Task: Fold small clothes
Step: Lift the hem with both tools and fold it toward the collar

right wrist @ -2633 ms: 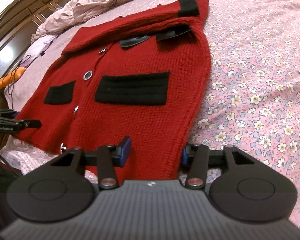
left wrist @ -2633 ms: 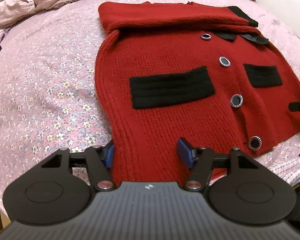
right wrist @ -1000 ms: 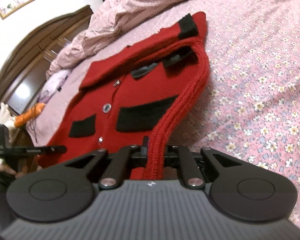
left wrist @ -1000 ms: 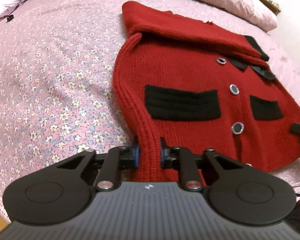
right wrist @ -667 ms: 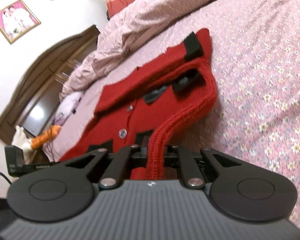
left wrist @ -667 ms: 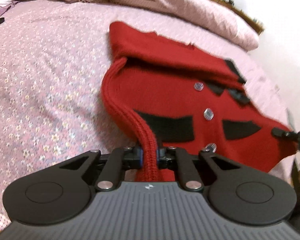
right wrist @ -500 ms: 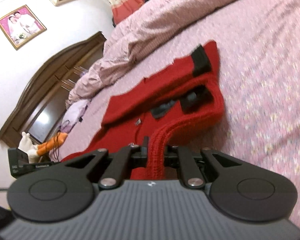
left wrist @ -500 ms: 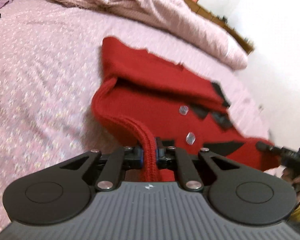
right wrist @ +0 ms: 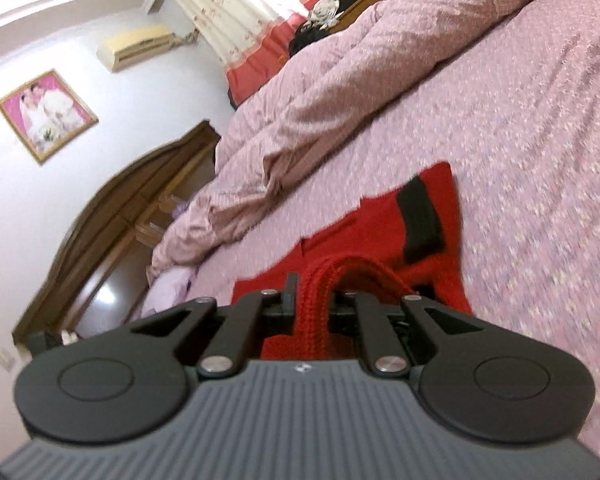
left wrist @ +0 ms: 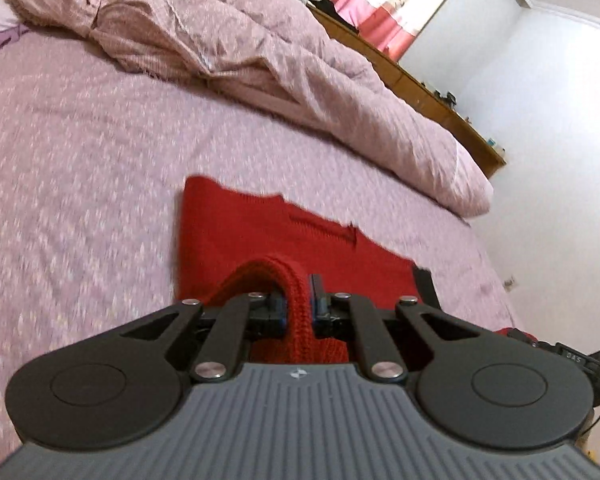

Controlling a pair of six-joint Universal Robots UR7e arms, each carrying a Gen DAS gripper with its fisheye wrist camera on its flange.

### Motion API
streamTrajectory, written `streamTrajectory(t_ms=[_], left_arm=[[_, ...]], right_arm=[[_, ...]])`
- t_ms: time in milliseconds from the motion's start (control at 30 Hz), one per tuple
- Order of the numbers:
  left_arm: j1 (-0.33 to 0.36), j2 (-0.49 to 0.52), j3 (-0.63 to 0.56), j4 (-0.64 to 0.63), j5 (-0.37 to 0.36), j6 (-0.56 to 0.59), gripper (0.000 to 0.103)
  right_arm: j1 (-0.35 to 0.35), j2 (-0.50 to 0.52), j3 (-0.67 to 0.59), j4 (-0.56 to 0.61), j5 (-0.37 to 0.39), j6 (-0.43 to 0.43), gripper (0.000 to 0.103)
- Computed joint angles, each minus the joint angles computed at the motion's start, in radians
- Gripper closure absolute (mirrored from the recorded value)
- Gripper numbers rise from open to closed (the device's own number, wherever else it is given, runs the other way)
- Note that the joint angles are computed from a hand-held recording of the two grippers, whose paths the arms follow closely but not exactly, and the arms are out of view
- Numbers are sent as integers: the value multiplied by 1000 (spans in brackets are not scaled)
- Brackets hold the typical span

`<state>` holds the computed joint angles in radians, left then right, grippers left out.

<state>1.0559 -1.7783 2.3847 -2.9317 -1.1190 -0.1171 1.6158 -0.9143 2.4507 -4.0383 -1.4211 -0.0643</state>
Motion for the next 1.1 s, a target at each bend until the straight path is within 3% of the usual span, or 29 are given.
streamTrajectory(t_ms=[367, 667, 800, 933, 1000, 1033, 1100], left_arm=[[76, 300, -221, -117, 76, 73, 92], [153, 509, -391, -111, 152, 137, 92], [170, 544, -407, -102, 181, 176, 91], [166, 523, -392, -93, 182, 186, 90], [152, 504, -381, -75, 194, 176, 88], [143, 494, -373, -72, 206, 176, 87], [122, 474, -350, -82, 239, 189, 73]], right_arm=[[-3, 56, -211, 103, -49, 63, 93], [-17, 136, -366, 197, -172, 86, 91], [-14, 177, -421, 256, -271, 104, 90], [-31, 198, -406, 198, -250, 93, 90], [-27, 189, -394, 199, -255, 86, 86], [-23, 183, -387, 202, -262, 82, 81], [-9, 172, -370, 193, -287, 71, 62]])
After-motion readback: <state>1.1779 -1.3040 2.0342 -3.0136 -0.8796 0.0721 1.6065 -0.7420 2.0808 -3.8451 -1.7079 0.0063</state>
